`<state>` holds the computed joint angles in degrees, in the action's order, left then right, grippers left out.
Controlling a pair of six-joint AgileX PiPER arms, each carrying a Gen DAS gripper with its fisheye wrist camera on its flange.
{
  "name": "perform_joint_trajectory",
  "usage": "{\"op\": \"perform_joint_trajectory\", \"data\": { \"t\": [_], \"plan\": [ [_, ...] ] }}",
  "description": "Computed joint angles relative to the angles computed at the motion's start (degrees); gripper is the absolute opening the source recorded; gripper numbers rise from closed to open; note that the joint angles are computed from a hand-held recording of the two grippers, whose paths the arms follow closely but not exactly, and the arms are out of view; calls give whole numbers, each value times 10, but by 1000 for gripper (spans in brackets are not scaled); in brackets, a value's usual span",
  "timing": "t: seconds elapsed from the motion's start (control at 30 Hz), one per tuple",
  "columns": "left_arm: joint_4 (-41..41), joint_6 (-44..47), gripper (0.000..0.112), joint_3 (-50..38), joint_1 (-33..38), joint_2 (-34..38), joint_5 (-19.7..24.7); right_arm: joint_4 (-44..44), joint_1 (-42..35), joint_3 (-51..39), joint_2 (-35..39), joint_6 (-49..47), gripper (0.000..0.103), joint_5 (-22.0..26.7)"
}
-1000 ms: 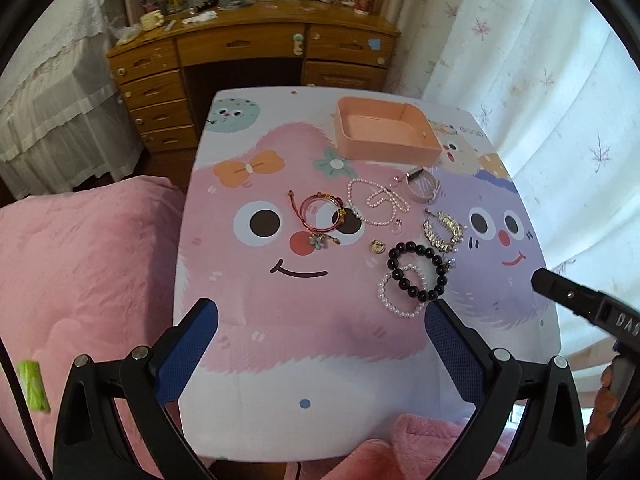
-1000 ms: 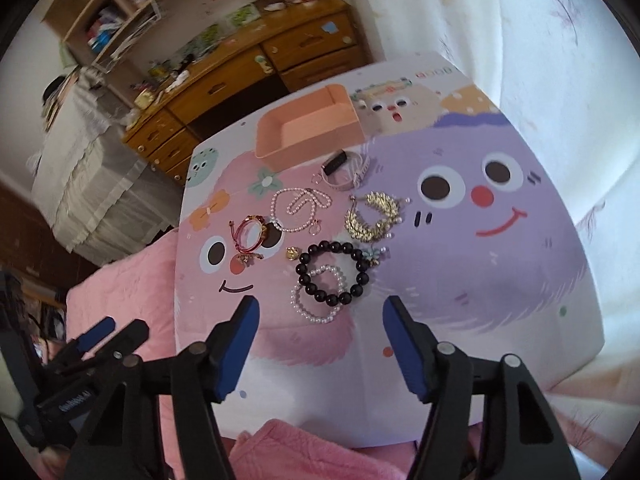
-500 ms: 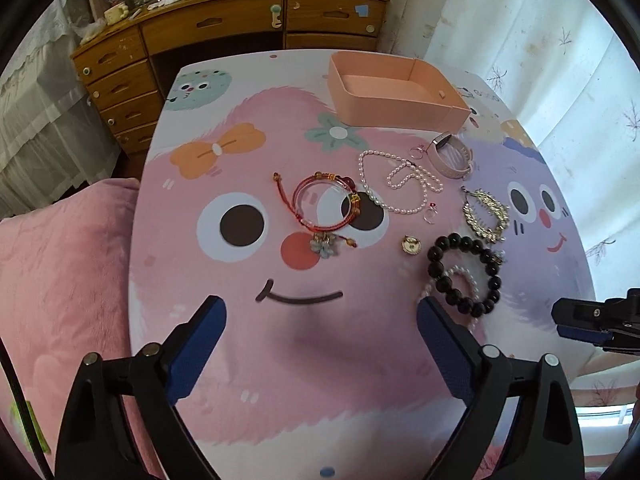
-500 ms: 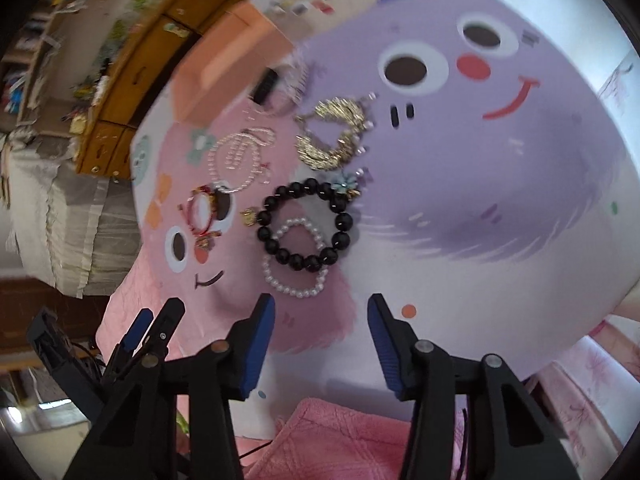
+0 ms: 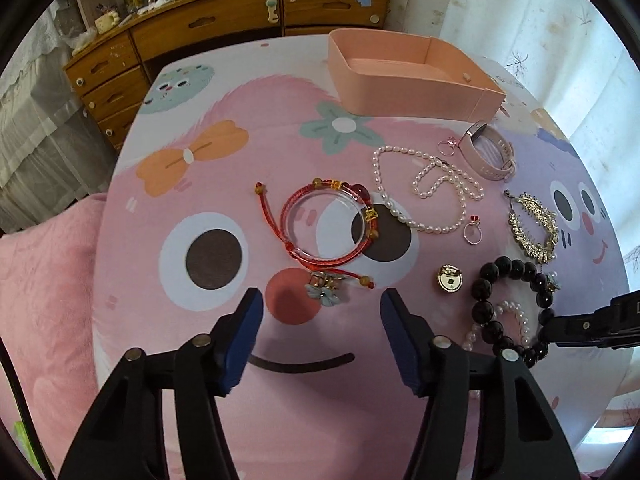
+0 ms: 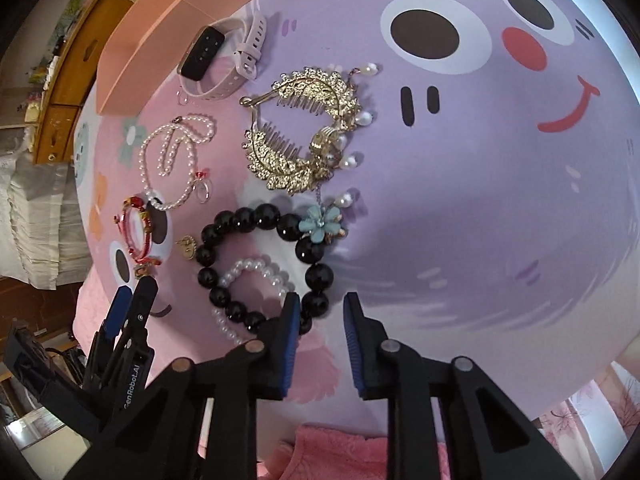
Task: Organize jewelry
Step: 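Grasp the black bead bracelet with the right tool while the left tool grasps the small silver flower charm, then carry both items over the pink tray and open both tools to drop them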
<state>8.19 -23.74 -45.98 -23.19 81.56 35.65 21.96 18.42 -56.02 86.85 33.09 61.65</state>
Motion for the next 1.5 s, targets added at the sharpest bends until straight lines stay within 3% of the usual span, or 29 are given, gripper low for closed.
{"op": "perform_joint_trajectory", "data": {
  "t": [0.27, 0.43, 0.67, 1.0, 1.1, 1.2, 1.37, 1.5],
  "plan": [
    [26, 7, 40, -9, -7, 31, -3, -10, -16, -35, 37, 17, 21, 24],
    [-8, 42, 20, -24, 7, 44, -3, 9, -26, -28, 40, -4, 15, 17],
    [-5, 39, 18, -30, -4, 31, 18, 52, -57, -7, 32, -29, 15, 12],
    [-89, 97, 18, -130, -1, -35, 172, 101, -74, 10, -85, -63, 15, -11],
    [-114, 135, 18, -180, 3, -34, 224, 150, -84, 6, -113, -80, 15, -17],
    [-129, 164, 18, -235, 4, -25, 270, 131, -73, -28, -126, -65, 15, -15],
    [-184, 211, 18, -336, 25, 0, 314, 118, -66, -85, -128, -53, 15, -21],
    [-177, 219, 18, -420, 20, 40, 334, 109, -73, -137, -110, -68, 15, -21]
  ]
}}
